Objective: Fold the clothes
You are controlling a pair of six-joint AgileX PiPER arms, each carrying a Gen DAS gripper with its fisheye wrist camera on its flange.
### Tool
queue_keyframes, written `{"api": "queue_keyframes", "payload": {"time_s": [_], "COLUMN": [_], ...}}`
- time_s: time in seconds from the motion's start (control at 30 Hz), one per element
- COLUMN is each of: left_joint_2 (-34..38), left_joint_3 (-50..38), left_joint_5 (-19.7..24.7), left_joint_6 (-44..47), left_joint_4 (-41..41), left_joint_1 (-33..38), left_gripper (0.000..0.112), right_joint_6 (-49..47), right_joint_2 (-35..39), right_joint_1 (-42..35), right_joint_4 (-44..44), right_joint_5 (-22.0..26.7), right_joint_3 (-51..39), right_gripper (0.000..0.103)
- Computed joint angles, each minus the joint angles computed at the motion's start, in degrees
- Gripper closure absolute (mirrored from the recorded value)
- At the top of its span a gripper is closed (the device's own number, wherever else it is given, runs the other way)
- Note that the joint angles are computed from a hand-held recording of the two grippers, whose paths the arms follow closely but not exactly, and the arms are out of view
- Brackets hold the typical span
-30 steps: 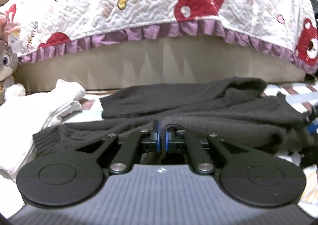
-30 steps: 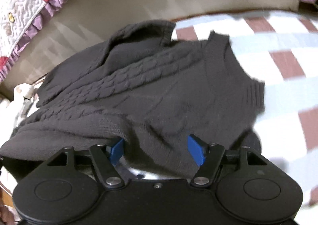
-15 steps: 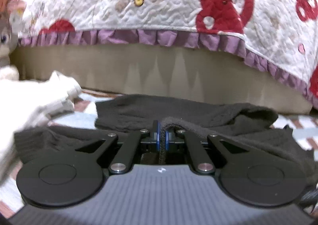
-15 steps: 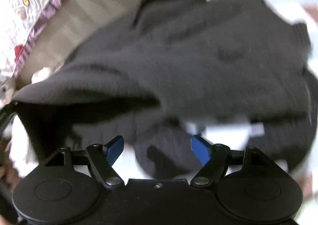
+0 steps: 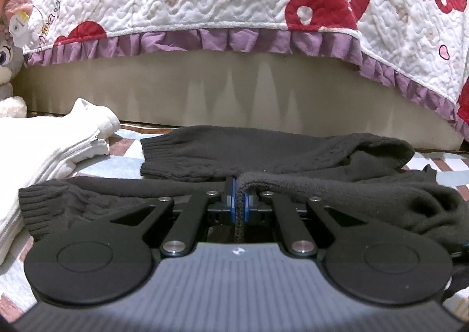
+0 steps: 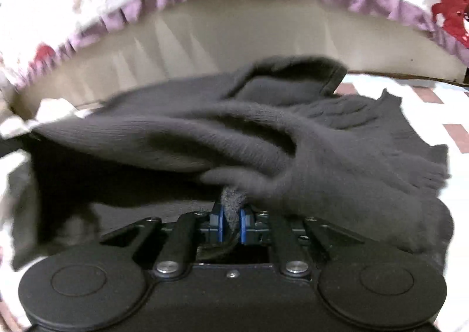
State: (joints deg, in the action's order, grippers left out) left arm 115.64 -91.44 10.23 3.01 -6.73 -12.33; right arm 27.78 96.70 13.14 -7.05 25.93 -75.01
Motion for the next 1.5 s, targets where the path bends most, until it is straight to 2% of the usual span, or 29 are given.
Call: {"api": "queue_keyframes", "payload": {"time_s": [0.07, 0.13, 0.2, 0.27, 0.33, 0.4, 0.47, 0.53, 0.6, 0.73, 0.77, 0.83, 0.87, 0.9, 0.93, 1.0, 1.03, 1.07, 1.17, 1.27, 1.3, 1.37, 1.4, 1.47, 1.5], "left_joint_2": [-0.17, -0.16, -0.22, -0.08, 0.35, 1.09, 0.12, -0.75, -2.98, -8.91, -11.03, -14.96, -16.38, -17.72, -18.55, -18.45, -17.85, -16.76, -13.25, -10.71, -9.71, -7.99, -7.10, -5.87, -5.44], "left_joint_3": [0.43, 0.44, 0.14, -1.12, -3.17, -5.98, -4.88, -4.38, -2.90, 2.66, 5.68, 11.85, 14.38, 16.19, 18.25, 20.90, 21.81, 21.58, 19.24, 18.26, 17.34, 15.87, 14.96, 12.78, 11.35], "left_joint_5": [-0.57, 0.02, 1.51, 4.72, 9.62, 17.19, 20.66, 25.02, 27.64, 32.36, 32.16, 28.60, 25.00, 21.67, 16.08, 5.65, 1.51, -0.79, -2.23, -0.97, 1.11, 5.60, 7.66, 10.83, 12.25], "left_joint_6": [1.67, 6.81, 5.41, 2.58, -0.31, -4.04, -5.22, -4.80, 1.65, 22.34, 28.06, 37.31, 40.67, 41.76, 41.08, 34.81, 30.38, 25.61, 12.98, -0.16, -5.86, -17.11, -20.57, -22.12, -19.73], "left_joint_4": [-1.31, -6.33, -5.85, -3.17, 0.83, 7.94, 11.64, 13.11, 5.70, -17.21, -22.94, -30.50, -31.72, -30.74, -27.46, -16.19, -10.46, -4.73, 12.46, 29.65, 35.37, 45.46, 47.52, 44.78, 40.01], "left_joint_1": [-0.02, 0.46, 0.75, 0.98, 0.83, -0.01, -0.79, -1.24, -0.52, 2.32, 2.71, 2.18, 0.95, -0.71, -3.19, -7.70, -9.25, -10.19, -11.40, -11.89, -12.21, -13.00, -13.18, -12.13, -11.07], "left_gripper": [0.106, 0.106, 0.105, 0.104, 0.100, 0.097, 0.097, 0.091, 0.066, 0.062, 0.062, 0.060, 0.056, 0.053, 0.052, 0.050, 0.048, 0.044, 0.043, 0.039, 0.039, 0.039, 0.039, 0.039, 0.039], "right_joint_6": [1.02, 6.89, 11.21, 14.92, 12.29, 8.01, 4.46, 2.35, -0.14, -1.86, -1.42, -0.10, -0.22, -0.22, 0.11, 0.33, -1.73, -4.58, -10.94, -15.57, -17.52, -25.77, -27.49, -25.36, -23.45], "right_joint_2": [-5.25, -10.24, -15.08, -18.77, -21.61, -24.30, -26.77, -29.43, -31.62, -34.83, -35.56, -36.82, -37.28, -37.63, -37.52, -36.44, -35.15, -33.56, -28.48, -22.55, -19.68, -9.24, -3.84, 4.59, 6.48], "right_joint_1": [0.08, 1.14, 2.04, 1.45, -1.01, -4.76, -8.12, -11.02, -13.63, -14.46, -13.90, -12.59, -12.58, -13.13, -14.42, -18.32, -21.42, -24.58, -31.69, -35.02, -36.37, -38.88, -39.00, -37.34, -37.11], "right_joint_4": [-0.62, -6.07, -10.13, -14.31, -11.88, -7.68, -5.07, -3.99, -1.57, -2.49, -4.21, -9.44, -11.23, -12.64, -13.29, -12.69, -9.53, -5.31, 4.52, 10.04, 12.56, 18.30, 17.73, 11.64, 10.55], "right_joint_5": [-0.33, -0.29, 0.39, 1.35, 3.09, 3.91, 4.67, 5.86, 6.62, 8.07, 8.84, 11.17, 12.15, 13.46, 14.48, 15.60, 15.12, 14.51, 13.69, 12.90, 15.04, 24.85, 30.13, 38.80, 39.90], "right_joint_3": [3.08, 5.84, 7.95, 9.66, 9.39, 9.32, 9.27, 8.83, 8.35, 7.93, 8.00, 7.98, 8.15, 8.12, 8.09, 7.92, 7.20, 6.16, 2.51, -2.20, -5.46, -16.53, -22.26, -31.53, -32.92], "right_gripper": [0.093, 0.093, 0.093, 0.093, 0.093, 0.093, 0.093, 0.093, 0.092, 0.092, 0.092, 0.093, 0.093, 0.093, 0.093, 0.093, 0.093, 0.093, 0.093, 0.092, 0.091, 0.086, 0.074, 0.063, 0.062]}}
